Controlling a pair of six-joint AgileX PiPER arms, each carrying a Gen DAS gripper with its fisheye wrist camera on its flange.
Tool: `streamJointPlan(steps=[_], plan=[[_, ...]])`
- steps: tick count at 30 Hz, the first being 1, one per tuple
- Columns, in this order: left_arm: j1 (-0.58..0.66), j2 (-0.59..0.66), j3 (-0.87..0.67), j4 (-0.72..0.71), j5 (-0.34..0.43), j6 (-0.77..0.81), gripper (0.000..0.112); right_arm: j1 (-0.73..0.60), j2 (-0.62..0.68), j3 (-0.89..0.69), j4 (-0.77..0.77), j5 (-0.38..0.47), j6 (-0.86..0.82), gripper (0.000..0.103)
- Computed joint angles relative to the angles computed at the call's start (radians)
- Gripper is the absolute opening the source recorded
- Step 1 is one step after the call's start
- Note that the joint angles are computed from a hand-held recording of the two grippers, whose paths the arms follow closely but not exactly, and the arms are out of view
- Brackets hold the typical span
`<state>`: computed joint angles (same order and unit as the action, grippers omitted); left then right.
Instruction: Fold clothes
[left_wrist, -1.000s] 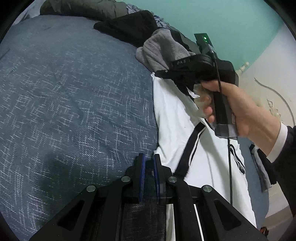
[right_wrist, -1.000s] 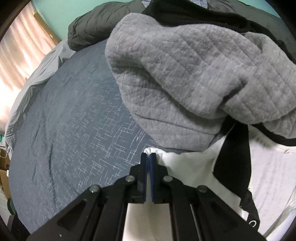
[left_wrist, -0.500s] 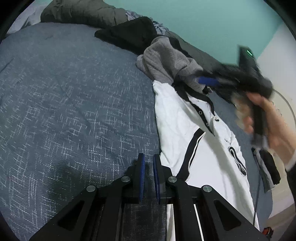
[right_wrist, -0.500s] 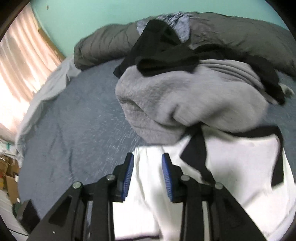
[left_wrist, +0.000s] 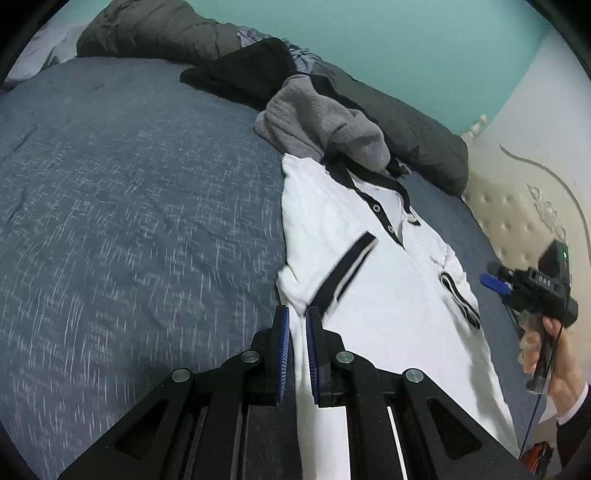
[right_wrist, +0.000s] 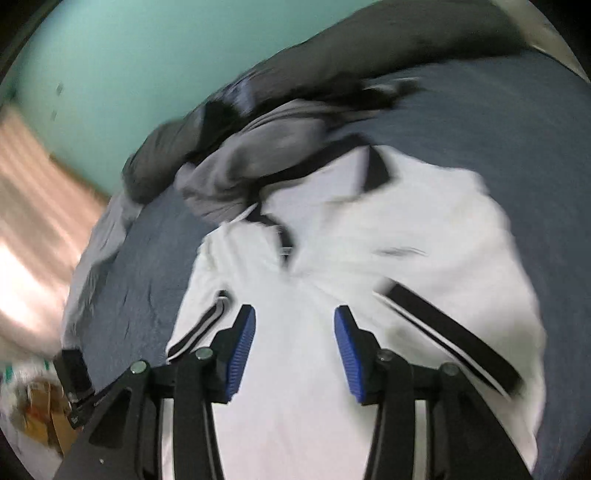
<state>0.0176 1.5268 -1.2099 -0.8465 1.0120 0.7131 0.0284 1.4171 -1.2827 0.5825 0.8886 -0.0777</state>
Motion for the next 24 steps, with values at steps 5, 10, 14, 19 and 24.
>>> streamJointPlan(steps=[5, 10, 14, 19, 24], plan=[[0.01, -0.08, 0.096, 0.012, 0.011, -0.012, 0.01, -0.099, -0.169, 0.225, 0.057, -0.04, -0.021, 0.045], [-0.001, -0.173, 0.187, 0.044, 0.019, -0.028, 0.011, -0.185, -0.299, 0.386, 0.167, -0.021, -0.083, 0.045], [-0.011, -0.231, 0.226, 0.07, 0.044, -0.057, 0.011, -0.278, -0.371, 0.468, 0.26, 0.057, -0.163, 0.046], [-0.027, -0.292, 0.271, 0.121, 0.075, -0.094, 0.011, -0.415, -0.465, 0.571, 0.377, 0.156, -0.28, 0.046], [-0.037, -0.364, 0.284, 0.176, 0.122, -0.131, 0.011, -0.476, -0.499, 0.623, 0.409, 0.205, -0.318, 0.046]])
